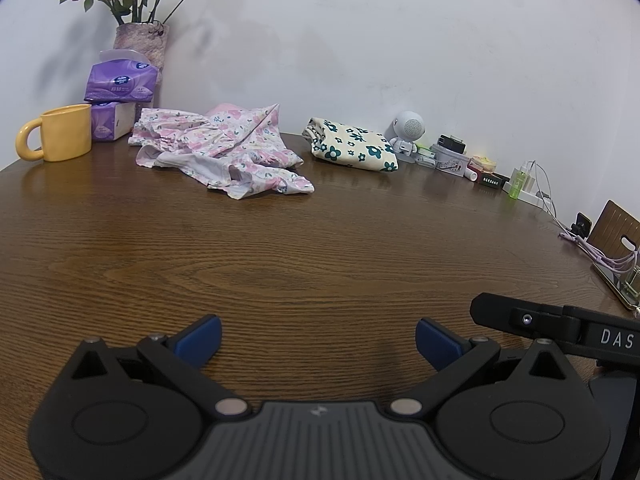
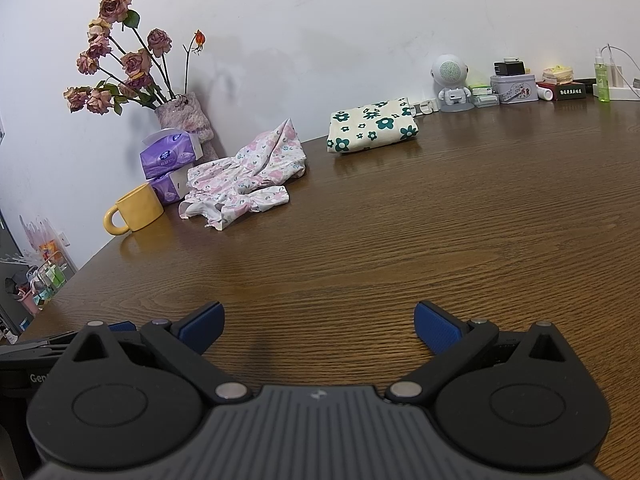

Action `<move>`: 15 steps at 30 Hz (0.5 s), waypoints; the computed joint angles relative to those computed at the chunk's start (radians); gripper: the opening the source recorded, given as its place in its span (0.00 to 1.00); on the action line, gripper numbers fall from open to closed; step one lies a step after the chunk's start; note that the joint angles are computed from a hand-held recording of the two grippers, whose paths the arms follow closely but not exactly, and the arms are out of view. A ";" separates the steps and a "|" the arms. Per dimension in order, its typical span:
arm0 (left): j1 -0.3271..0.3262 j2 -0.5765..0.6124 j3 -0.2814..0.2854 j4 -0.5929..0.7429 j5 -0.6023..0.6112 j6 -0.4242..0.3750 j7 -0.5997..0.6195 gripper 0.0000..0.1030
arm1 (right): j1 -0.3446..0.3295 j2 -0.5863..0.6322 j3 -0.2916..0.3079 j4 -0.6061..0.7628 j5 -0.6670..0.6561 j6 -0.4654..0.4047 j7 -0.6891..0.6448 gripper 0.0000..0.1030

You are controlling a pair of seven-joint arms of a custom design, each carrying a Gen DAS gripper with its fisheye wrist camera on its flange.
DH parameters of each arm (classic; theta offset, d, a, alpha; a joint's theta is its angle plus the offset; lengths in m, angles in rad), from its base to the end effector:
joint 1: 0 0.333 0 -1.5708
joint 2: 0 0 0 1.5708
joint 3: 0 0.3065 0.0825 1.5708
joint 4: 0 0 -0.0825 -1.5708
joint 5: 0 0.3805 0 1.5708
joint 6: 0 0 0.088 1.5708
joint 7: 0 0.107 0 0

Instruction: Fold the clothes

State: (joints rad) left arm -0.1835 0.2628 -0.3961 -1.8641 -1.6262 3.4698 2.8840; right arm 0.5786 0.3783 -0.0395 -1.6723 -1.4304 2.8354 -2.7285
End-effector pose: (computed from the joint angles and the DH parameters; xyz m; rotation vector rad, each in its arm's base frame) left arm 0.5601 -0.2049 0.4318 -1.6682 1.6925 -1.1249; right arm 0.5579 0.3972 0.4314 -1.3549 1.6337 -0.6136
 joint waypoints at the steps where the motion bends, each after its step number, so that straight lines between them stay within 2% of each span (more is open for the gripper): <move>1: 0.000 0.000 0.000 0.000 0.000 0.000 0.000 1.00 | 0.000 0.000 0.000 0.000 0.001 0.000 -0.001 1.00; 12: 0.002 -0.002 -0.002 -0.002 -0.003 -0.001 0.004 1.00 | 0.001 0.000 0.000 -0.002 0.003 -0.001 -0.002 1.00; 15: -0.009 -0.009 0.012 -0.021 0.042 -0.007 -0.050 1.00 | 0.000 -0.002 0.000 -0.005 0.001 0.003 0.001 1.00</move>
State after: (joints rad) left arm -0.1922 0.2535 -0.3844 -1.8846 -1.5839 3.4624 2.8344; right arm 0.5785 0.3760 -0.0400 -1.6769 -1.4298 2.8381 -2.7277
